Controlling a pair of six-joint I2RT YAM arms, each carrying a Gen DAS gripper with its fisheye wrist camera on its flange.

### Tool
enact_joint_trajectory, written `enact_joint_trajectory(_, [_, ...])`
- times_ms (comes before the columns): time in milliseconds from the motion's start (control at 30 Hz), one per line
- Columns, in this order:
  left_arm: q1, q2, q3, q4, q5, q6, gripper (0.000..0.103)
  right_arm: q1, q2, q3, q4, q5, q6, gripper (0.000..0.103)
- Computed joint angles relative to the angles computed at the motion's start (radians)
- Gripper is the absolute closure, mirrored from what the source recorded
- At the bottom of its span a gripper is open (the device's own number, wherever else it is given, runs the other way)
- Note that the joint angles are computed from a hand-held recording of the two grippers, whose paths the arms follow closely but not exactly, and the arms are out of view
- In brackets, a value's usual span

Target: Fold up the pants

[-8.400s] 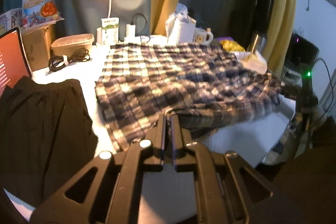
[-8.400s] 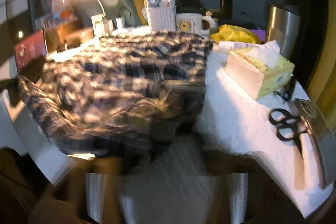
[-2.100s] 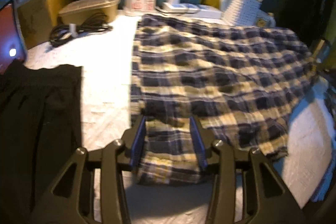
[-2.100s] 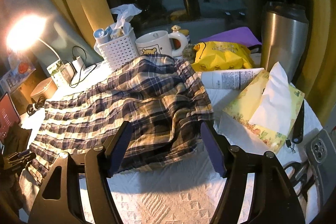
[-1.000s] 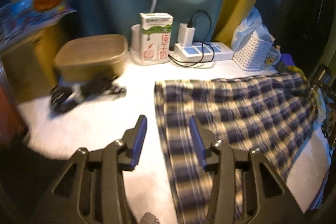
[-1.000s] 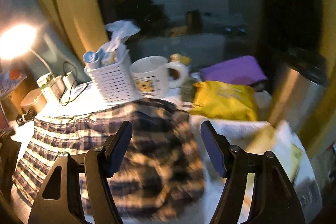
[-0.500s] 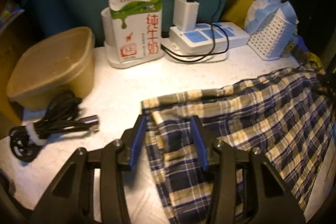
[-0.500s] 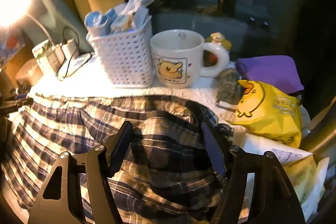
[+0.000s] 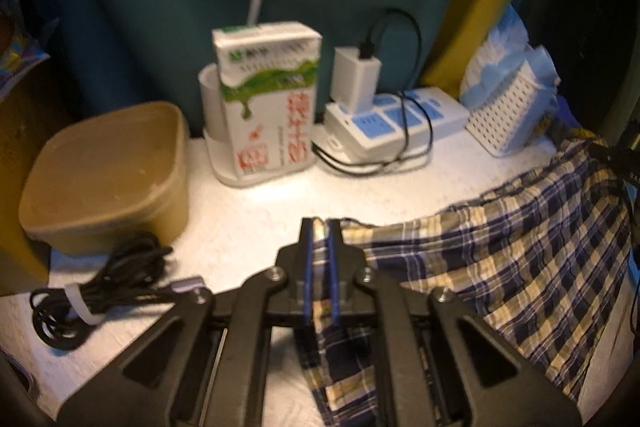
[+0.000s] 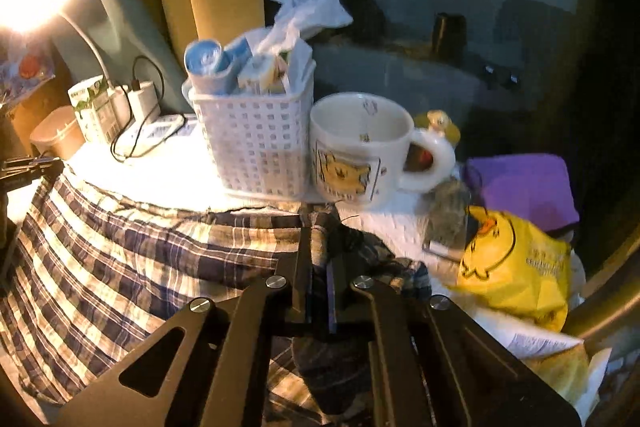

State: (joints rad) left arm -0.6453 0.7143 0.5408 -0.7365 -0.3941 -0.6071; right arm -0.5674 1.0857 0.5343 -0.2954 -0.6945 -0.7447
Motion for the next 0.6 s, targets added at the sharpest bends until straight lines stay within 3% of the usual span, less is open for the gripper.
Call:
enact_joint_trajectory(133, [0.052,-0.013,-0.005,0.003,-0.006,0.021,0.097,0.053,0.036,0.005,0.058,0.042,0.071,0.097])
enact_joint_trajectory(300, [0.124,0.103,-0.042,0.097,0.064,0.066,0.095,0.161,0.191,-0.001,0.188,0.209,0.162,0.093])
enact_joint_trajectory(333, [0.127,0.11,-0.033,0.084,0.072,0.057,0.095,0.16,0.19,-0.002,0.185,0.214,0.167,0.087])
enact_joint_trajectory(400, [0.096,0.067,-0.014,0.031,0.033,0.025,0.09,0.111,0.133,-0.015,0.167,0.163,0.176,0.049])
enact_joint_trajectory(467, [0.031,0.028,0.018,-0.05,-0.054,-0.03,0.089,0.057,0.058,-0.031,0.145,0.115,0.178,0.033])
enact_joint_trajectory(600, [-0.186,-0.043,0.123,-0.283,-0.242,-0.256,0.088,-0.066,-0.095,-0.041,-0.04,-0.03,0.097,0.033])
